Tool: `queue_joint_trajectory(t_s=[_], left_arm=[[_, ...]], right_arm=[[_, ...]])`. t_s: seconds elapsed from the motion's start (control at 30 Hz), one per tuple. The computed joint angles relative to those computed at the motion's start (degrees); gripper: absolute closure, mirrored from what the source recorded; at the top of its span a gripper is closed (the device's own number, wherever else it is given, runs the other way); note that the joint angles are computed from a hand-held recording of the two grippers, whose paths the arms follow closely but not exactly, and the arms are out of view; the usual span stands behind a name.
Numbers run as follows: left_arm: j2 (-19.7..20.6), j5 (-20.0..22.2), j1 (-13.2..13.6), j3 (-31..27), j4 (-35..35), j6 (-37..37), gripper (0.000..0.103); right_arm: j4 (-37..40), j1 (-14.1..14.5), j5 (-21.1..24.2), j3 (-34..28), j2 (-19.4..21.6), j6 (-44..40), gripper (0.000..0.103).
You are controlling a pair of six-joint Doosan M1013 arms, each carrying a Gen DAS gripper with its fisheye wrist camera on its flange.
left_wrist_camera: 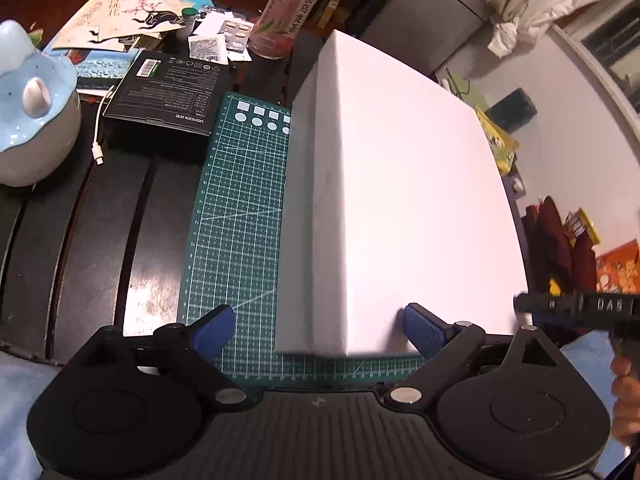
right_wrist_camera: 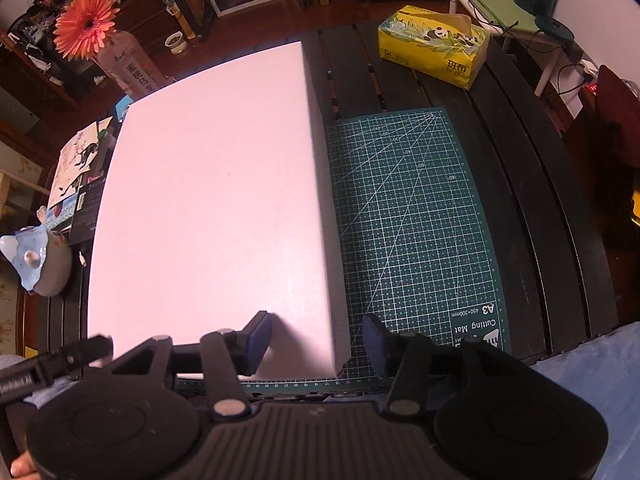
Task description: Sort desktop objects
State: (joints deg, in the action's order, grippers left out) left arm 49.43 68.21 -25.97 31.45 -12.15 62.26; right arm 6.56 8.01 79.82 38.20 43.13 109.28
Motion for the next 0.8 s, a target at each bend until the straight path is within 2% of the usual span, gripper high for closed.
queue_joint_trajectory(t_s=[0.17, 0.27, 0.3, 0.37, 0.43, 0.53, 0.6, 0.7, 0.8], left_arm=[[0.1, 2.8, -0.3, -0.4, -1.2, 0.1, 0.012], [3.1, 10.1, -2.0, -5.9, 6.5, -2.1, 0.021], [3.6, 10.8, -2.5, -6.4, 8.3, -1.9, 0.023], [2.7, 8.2, -2.5, -4.5, 6.5, -0.4, 0.024], [0.4, 3.1, -2.1, -0.7, 3.7, 1.5, 0.024], [-3.3, -5.2, -2.0, 5.2, 2.4, 3.3, 0.017], [-4.7, -8.5, -1.8, 7.4, 2.2, 3.1, 0.017], [-5.1, -10.1, -1.6, 8.0, 4.5, 0.5, 0.017], [-4.2, -8.8, -1.1, 6.7, 5.0, -1.5, 0.019]], right_arm=[[-1.0, 0.3, -1.9, 1.5, -0.8, 0.0, 0.055], [-2.2, 0.7, -3.8, 3.2, -1.7, 0.1, 0.054], [-2.6, 0.8, -4.6, 3.8, -2.1, 0.0, 0.054], [-2.3, 0.7, -5.9, 5.0, -2.6, 0.3, 0.054], [-1.4, 0.4, -7.1, 6.1, -3.2, 0.6, 0.054], [1.1, -0.3, -9.0, 8.0, -3.9, 0.9, 0.054], [2.4, -0.7, -10.5, 9.4, -4.5, 0.8, 0.054], [3.2, -0.8, -12.1, 10.7, -5.1, 0.3, 0.054], [2.6, -0.6, -12.9, 11.3, -5.4, -0.1, 0.054]])
